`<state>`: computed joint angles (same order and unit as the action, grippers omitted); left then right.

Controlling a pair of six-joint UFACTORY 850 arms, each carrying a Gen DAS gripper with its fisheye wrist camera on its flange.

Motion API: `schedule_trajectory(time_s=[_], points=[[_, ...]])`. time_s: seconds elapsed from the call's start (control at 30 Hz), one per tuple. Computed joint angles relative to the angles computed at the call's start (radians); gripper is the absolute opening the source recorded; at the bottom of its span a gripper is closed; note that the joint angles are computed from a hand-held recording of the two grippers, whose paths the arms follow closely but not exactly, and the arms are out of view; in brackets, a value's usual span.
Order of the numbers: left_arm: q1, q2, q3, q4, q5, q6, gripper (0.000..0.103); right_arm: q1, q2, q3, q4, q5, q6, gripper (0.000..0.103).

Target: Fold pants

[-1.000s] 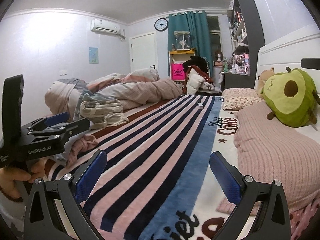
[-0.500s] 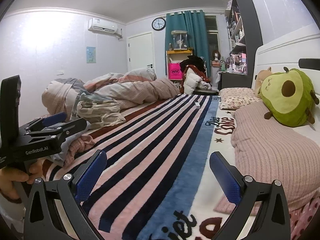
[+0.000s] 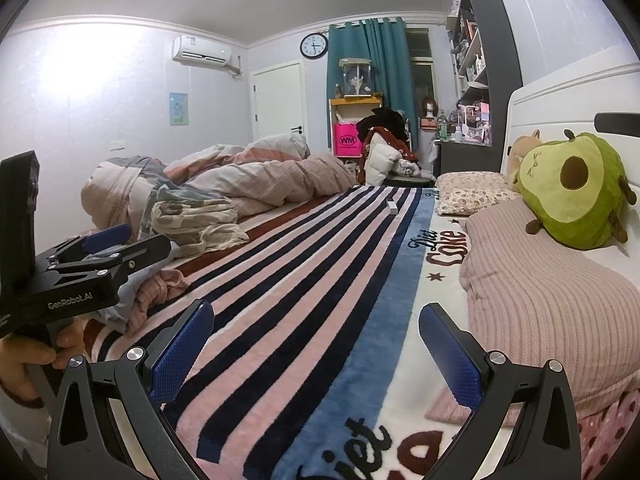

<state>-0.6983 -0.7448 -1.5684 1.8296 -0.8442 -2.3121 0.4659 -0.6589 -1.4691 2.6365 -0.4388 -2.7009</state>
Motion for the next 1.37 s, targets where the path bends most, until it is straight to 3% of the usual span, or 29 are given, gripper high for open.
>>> schedule_trajectory(time_s=[1.37], points=[[-0.002, -0.018, -0.023, -0.002, 0.02, 0.002, 0.091, -0.009, -0.002, -0.007, -0.029, 0.001, 0.028, 0.102]])
